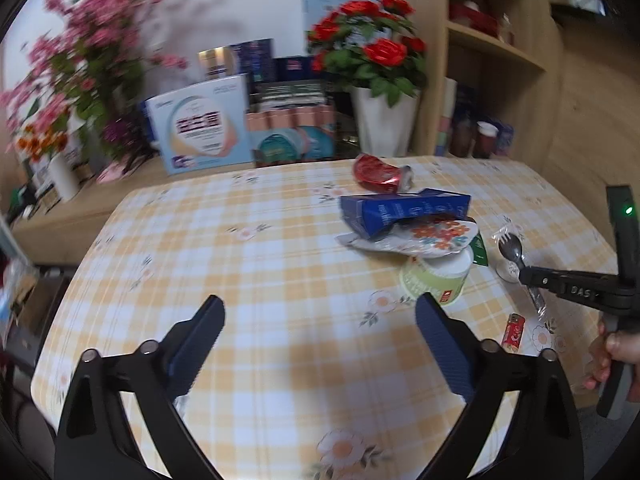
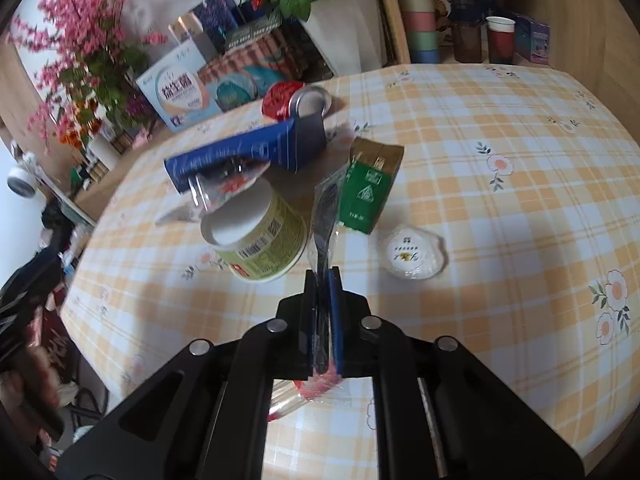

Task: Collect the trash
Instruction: 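Grasp the blue carton with the left tool while the right tool holds the clear strip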

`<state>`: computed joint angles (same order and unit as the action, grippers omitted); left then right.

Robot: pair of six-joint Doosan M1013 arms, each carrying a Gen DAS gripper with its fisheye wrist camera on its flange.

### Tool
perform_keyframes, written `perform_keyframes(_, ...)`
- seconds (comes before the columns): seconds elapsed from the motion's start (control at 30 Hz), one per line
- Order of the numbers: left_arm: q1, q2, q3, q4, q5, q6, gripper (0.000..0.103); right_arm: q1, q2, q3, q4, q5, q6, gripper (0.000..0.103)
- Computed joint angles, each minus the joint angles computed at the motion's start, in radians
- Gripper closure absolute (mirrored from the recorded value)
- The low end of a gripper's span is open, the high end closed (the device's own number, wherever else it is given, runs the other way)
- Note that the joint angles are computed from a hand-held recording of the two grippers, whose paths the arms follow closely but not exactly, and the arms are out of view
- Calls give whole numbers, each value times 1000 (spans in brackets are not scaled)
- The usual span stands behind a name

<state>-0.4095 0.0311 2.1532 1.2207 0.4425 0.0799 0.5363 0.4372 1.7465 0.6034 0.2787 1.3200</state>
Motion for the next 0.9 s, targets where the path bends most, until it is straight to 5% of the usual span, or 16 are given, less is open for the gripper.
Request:
perform_keyframes(0.27,11,150,-152,-9,-22,334,35,-35,-20,26,190,-9,-172,93)
perform_keyframes(0.43,12,211,-210,-65,2,491,39,-60,-18,32,299,-4,-261,93)
perform_keyframes(0.9,-18,297,-271,27,91,653,40,-94,-5,41,450,20,-384,93)
